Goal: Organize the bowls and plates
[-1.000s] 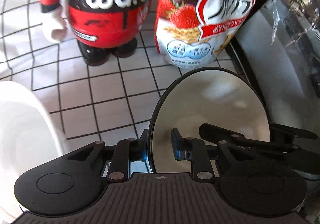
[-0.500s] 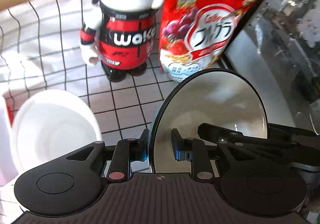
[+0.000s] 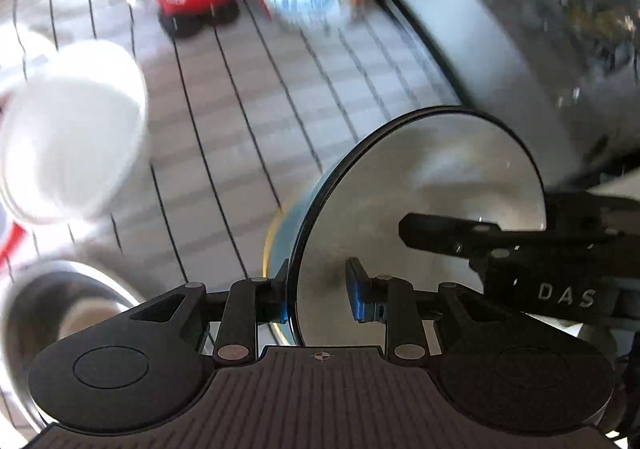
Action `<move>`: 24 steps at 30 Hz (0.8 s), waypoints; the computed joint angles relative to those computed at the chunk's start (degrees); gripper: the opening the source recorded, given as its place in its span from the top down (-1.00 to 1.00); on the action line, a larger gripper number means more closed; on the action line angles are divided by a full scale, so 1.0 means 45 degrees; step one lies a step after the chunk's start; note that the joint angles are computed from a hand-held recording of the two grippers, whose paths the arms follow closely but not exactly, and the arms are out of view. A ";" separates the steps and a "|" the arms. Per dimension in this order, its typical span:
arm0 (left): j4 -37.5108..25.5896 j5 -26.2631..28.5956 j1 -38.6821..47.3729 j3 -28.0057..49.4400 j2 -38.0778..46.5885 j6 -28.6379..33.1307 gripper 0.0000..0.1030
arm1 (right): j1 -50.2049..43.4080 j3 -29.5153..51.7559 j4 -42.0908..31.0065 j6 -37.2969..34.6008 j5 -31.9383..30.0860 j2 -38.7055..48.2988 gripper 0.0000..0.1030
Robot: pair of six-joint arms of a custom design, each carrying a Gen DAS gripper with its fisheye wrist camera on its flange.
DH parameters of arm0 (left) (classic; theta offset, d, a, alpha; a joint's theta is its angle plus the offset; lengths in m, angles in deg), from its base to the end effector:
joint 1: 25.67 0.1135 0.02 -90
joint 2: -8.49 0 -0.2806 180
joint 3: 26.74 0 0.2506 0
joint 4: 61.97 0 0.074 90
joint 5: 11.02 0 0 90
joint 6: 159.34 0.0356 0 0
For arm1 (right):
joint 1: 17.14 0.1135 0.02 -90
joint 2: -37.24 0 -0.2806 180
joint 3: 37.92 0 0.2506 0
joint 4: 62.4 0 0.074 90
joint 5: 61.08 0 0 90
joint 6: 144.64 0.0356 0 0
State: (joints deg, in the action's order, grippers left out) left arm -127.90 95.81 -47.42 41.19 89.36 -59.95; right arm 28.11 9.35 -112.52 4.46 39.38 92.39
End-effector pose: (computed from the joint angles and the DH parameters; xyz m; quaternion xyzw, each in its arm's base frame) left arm 0.2196 -0.0987 0.2284 0.2779 0.9446 -0.1551 0.0797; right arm 0.1212 0.1131 0.2170 0.1404 0.9472 0.1631 0.2375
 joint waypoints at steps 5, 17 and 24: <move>0.0283 0.0326 0.0247 -0.0939 -0.0112 0.0432 0.52 | 0.0583 -0.0601 0.0309 0.0861 0.0026 0.0476 0.04; 0.0624 0.0018 0.0669 -0.0567 -0.0848 0.0910 0.55 | 0.0207 -0.1020 0.0418 0.0727 -0.0246 -0.0133 0.03; 0.0764 0.0572 0.1569 -0.0688 -0.1577 0.1601 0.55 | 0.0581 -0.0548 -0.0536 0.0707 0.0471 -0.0889 -0.06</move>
